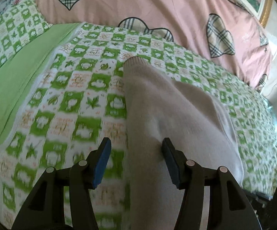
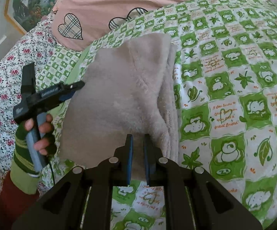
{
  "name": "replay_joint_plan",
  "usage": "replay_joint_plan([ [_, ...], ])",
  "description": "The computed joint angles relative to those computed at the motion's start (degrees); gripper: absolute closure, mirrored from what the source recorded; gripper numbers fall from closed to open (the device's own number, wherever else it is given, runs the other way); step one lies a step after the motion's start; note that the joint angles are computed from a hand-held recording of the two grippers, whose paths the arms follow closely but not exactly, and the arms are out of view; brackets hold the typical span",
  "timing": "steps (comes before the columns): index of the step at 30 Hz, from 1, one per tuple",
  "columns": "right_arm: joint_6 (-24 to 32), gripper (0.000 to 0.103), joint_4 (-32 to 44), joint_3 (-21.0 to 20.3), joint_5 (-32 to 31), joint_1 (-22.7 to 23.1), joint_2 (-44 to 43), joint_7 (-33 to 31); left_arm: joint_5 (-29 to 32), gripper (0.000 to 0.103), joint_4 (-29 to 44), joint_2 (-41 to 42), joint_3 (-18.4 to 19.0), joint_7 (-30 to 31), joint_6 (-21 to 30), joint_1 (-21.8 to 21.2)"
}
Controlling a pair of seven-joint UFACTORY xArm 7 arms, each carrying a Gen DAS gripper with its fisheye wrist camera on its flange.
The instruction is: Fold small clothes
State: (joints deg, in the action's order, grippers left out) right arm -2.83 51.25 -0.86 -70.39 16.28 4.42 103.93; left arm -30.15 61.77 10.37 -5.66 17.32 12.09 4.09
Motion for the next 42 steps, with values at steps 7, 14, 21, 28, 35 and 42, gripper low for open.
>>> replay_joint_plan([
  [7, 1.5, 0.070, -1.2, 2.6, -1.6, -1.3, -1.9, 0.7, -10.6, 0.046, -13.3, -10.1, -0.6, 9.7, -1.7, -2.1],
  [14, 4.7, 0.070, -3.5, 4.4, 2.4, -1.6, -3.0, -2.7, -12.3, 0.046, -20.7, -14.1, 3.6, 10.5, -3.1, -7.9],
  [21, 8.3, 0.070, -5.4, 7.8, 0.1, -3.2, -7.2, -0.1, -13.9, 0.047, -27.2, -20.0, 6.8, 9.6, -6.8, -12.4],
  [28, 16.0, 0.053, -7.0, 12.5, -3.1, -3.6, -10.5, 4.0, -4.9, 0.036, -35.4, -26.5, 4.3, 0.4, -12.0, -10.9],
  [35, 22.9, 0.031, -8.4, 14.8, -4.6, -0.9, -11.6, 5.2, 4.5, 0.022, -43.0, -32.7, -5.3, -8.0, -14.1, -2.3],
  [42, 25.0, 0.022, -9.3, 15.3, -6.6, 1.4, -11.6, 5.8, 10.2, 0.017, -47.1, -37.1, -10.7, -14.8, -13.7, 1.1],
])
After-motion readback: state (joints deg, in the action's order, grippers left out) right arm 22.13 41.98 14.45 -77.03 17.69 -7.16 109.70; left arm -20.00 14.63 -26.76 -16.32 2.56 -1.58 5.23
